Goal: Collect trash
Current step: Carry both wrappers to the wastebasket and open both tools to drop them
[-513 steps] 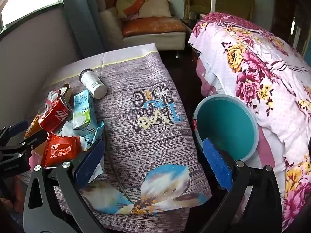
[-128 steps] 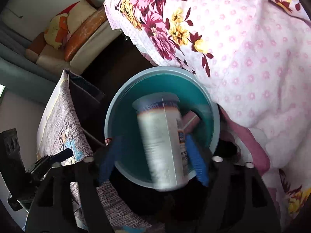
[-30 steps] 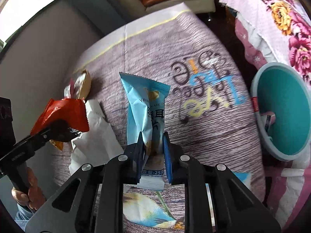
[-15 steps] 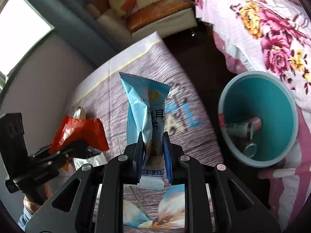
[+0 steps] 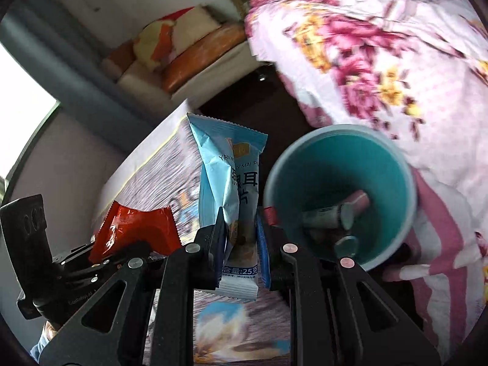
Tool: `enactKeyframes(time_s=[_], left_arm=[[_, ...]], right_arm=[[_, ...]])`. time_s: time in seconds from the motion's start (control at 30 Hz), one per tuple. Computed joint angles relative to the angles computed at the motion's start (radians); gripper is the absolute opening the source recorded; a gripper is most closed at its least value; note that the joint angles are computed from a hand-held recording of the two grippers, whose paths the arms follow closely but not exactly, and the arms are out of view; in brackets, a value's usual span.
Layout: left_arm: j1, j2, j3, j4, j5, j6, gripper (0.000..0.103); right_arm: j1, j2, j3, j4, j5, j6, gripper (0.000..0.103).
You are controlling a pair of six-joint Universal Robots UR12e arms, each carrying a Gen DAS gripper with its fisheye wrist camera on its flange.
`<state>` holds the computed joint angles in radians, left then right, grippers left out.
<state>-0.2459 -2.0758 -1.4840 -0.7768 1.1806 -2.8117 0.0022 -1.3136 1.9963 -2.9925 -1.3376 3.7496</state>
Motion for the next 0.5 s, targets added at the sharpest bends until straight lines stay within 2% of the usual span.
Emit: enactKeyframes(time_s=[0.23,0.5], left_arm=[[-0.044,-0.042,0.056,-0.059,0.013,0.027,0.033],[-0.071,-0.080,0.100,-0.104,0.034,0.042,0.033]], right_arm=[[-0.045,-0.016,0.042,-0.013,-0.002,0.030,0.018],[-0.078,-0.010,0.061,-0.024,0.015,0.045,0.018]])
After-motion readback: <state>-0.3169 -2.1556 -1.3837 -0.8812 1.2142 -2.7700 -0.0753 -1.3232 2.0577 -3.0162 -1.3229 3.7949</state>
